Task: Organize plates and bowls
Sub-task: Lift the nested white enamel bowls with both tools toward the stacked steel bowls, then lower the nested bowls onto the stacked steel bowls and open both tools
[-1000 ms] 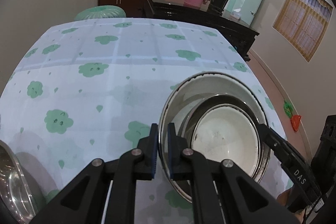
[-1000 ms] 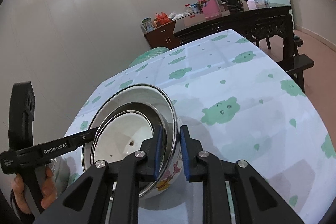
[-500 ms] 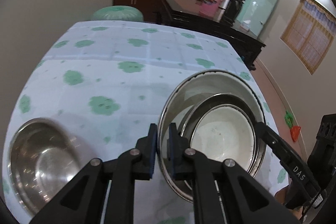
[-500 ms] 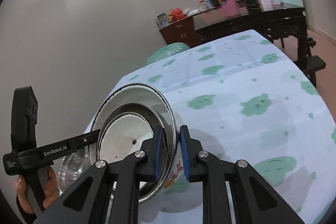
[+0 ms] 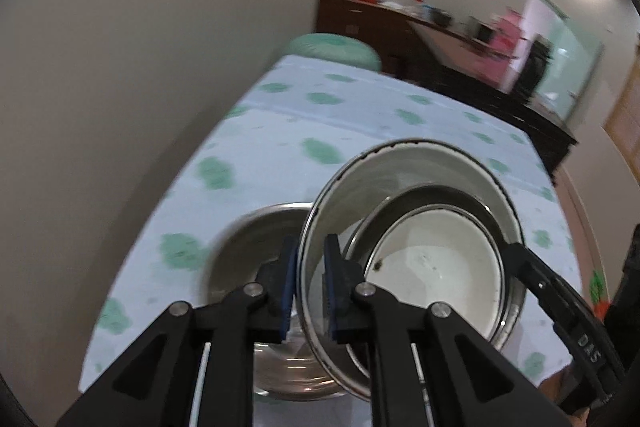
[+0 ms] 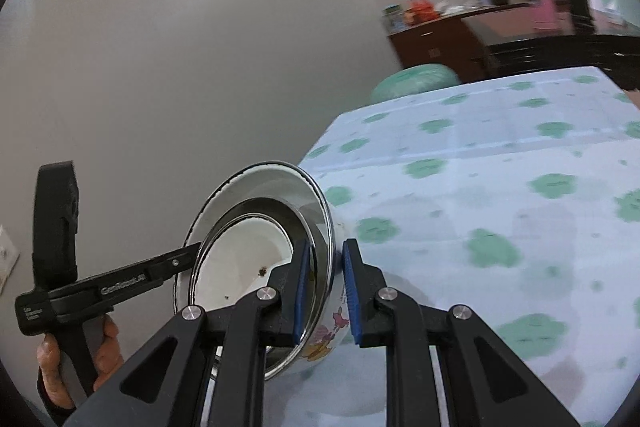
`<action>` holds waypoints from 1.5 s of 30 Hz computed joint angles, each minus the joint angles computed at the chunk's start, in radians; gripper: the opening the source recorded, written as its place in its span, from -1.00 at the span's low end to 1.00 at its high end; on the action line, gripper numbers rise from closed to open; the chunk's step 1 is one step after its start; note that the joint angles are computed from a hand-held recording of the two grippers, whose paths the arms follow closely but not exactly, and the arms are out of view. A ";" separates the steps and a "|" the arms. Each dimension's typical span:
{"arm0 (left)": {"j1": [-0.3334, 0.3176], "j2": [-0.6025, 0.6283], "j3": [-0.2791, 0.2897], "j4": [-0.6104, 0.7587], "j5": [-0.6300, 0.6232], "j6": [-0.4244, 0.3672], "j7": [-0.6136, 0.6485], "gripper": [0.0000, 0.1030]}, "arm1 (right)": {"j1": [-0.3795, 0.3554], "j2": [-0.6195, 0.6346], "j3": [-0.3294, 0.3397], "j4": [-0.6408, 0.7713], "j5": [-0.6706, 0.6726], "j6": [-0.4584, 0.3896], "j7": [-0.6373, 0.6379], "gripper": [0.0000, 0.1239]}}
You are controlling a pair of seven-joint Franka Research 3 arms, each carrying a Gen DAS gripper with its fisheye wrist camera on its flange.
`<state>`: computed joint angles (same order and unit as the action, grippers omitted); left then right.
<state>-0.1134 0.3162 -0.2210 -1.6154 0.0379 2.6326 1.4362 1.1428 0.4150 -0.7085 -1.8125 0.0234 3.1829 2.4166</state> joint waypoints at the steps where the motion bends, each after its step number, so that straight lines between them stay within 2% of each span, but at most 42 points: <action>1: 0.005 0.002 0.009 -0.002 0.003 -0.003 -0.007 -0.83 | -0.055 0.017 0.067 0.043 0.008 -0.017 -0.020 -0.69; 3: 0.020 0.012 0.018 -0.002 0.001 -0.008 -0.010 -0.83 | -0.146 0.054 0.178 0.119 0.012 -0.042 -0.042 -0.69; 5: 0.031 0.020 0.021 -0.003 0.000 -0.017 -0.008 -0.83 | -0.196 0.085 0.238 0.173 0.007 -0.065 -0.037 -0.69; 8: 0.045 0.045 0.020 0.008 -0.007 -0.037 0.001 -0.83 | -0.257 0.129 0.311 0.246 -0.008 -0.111 -0.026 -0.69; 12: 0.055 0.081 0.015 0.031 -0.017 -0.059 0.009 -0.83 | -0.307 0.167 0.365 0.301 -0.042 -0.165 -0.002 -0.69; 15: 0.046 0.081 0.021 0.024 0.004 -0.039 0.005 -0.83 | -0.270 0.190 0.310 0.319 -0.111 -0.195 0.069 -0.69; 21: 0.053 0.076 0.016 0.003 0.018 0.009 0.012 -0.75 | -0.270 0.183 0.310 0.323 -0.207 -0.224 0.139 -0.66; 23: 0.049 0.069 0.027 -0.014 0.027 0.039 -0.010 -0.56 | -0.274 0.173 0.316 0.310 -0.232 -0.219 0.168 -0.54; 25: 0.020 0.057 0.067 -0.032 0.093 0.068 -0.078 -0.10 | -0.270 0.156 0.308 0.273 -0.252 -0.164 0.212 -0.18; 26: 0.011 0.047 0.082 -0.046 0.125 0.092 -0.109 0.00 | -0.235 0.153 0.262 0.254 -0.273 -0.139 0.259 0.06; 27: 0.023 0.041 0.072 -0.054 0.121 0.110 -0.105 0.12 | -0.179 0.157 0.189 0.238 -0.298 -0.119 0.314 0.10; 29: 0.050 0.030 0.046 -0.069 0.094 0.138 -0.081 0.14 | -0.057 0.175 0.029 0.217 -0.342 -0.097 0.406 0.10; 33: 0.043 0.036 0.060 -0.050 0.122 0.166 -0.116 0.20 | 0.076 0.231 -0.161 0.227 -0.376 -0.089 0.471 0.10; 35: 0.023 0.062 0.082 -0.002 0.162 0.163 -0.151 0.21 | 0.090 0.271 -0.206 0.275 -0.381 -0.117 0.454 0.10; 36: -0.001 0.087 0.109 0.038 0.206 0.162 -0.188 0.23 | 0.081 0.296 -0.213 0.322 -0.388 -0.164 0.437 0.10; 37: -0.018 0.107 0.128 0.074 0.242 0.140 -0.214 0.25 | 0.058 0.322 -0.203 0.392 -0.406 -0.260 0.411 0.10; 38: -0.029 0.129 0.138 0.113 0.270 0.112 -0.228 0.25 | 0.018 0.349 -0.171 0.472 -0.415 -0.358 0.366 0.10; 39: -0.036 0.153 0.143 0.148 0.290 0.094 -0.242 0.25 | -0.022 0.363 -0.130 0.528 -0.414 -0.413 0.326 0.10; 40: -0.042 0.170 0.147 0.172 0.307 0.083 -0.253 0.25 | -0.068 0.380 -0.082 0.583 -0.404 -0.450 0.288 0.10; 45: -0.073 0.277 0.166 0.323 0.370 -0.021 -0.297 0.25 | -0.213 0.472 0.051 0.795 -0.383 -0.578 0.233 0.10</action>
